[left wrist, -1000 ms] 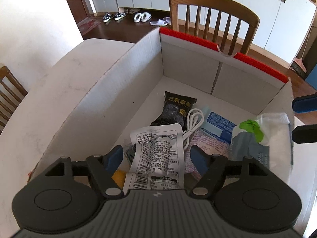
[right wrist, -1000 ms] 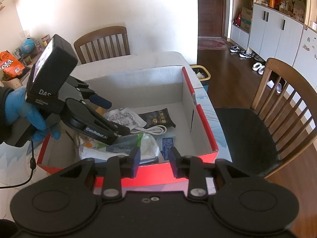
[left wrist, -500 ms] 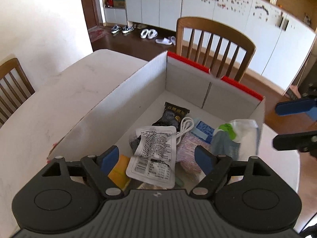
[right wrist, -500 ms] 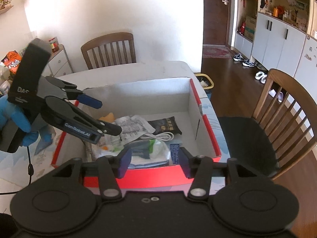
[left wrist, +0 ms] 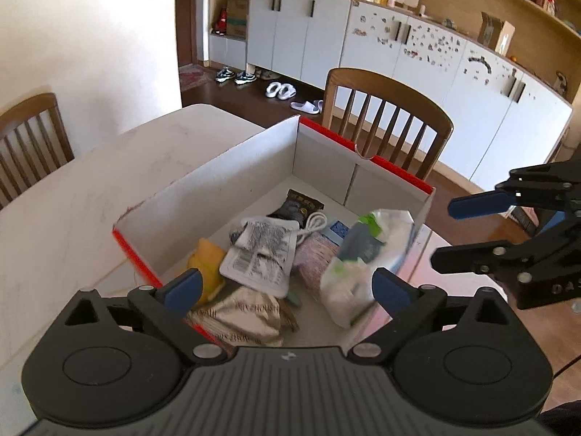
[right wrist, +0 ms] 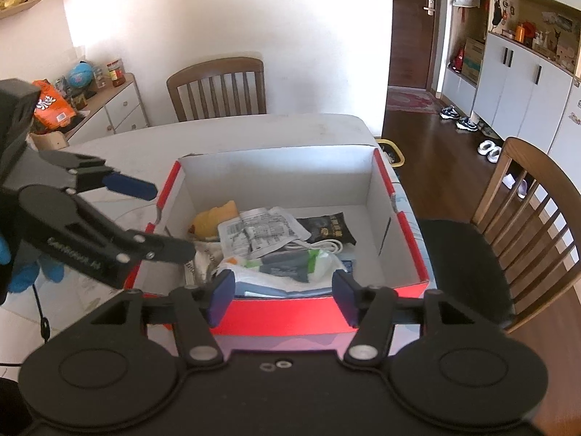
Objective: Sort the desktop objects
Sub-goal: 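Withdraw both tools from the shoebox and hold them above the table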
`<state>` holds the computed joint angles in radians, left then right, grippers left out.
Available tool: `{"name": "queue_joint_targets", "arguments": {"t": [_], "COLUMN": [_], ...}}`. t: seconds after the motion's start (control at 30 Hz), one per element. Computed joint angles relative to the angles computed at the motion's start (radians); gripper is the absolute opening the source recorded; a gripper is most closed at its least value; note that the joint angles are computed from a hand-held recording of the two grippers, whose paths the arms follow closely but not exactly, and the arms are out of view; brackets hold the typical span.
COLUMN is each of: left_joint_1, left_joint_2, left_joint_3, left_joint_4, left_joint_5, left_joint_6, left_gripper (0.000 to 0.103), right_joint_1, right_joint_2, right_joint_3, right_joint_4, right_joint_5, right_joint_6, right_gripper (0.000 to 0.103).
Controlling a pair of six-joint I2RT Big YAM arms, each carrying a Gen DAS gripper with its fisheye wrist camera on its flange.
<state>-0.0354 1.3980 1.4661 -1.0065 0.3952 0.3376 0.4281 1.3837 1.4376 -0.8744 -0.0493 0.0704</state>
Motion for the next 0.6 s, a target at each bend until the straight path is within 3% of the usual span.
{"name": "queue_joint_targets", "arguments": {"t": [0.3,0.6], "left_joint_1": [0.019,0.037], "left_joint_2": [-0.107,-0.179], "left_joint_3": [-0.091,-0.146], "left_joint_4": [0.028,0.018], "left_joint_5": [-0.005,-0.035], "left_joint_6": [-0.071,-0.12], "left_gripper": [0.103,0.103], "right_joint_1": [0.022,0.039], "right_joint_2": [-0.011,-0.043], "right_joint_3": [-0.011,-0.041], "right_joint_4": [-0.012,-0.008], "right_joint_5": [-0.004,-0.017], "right_joint_6": [-0.002,-0.016], "right_gripper": [0.065,0.085]}}
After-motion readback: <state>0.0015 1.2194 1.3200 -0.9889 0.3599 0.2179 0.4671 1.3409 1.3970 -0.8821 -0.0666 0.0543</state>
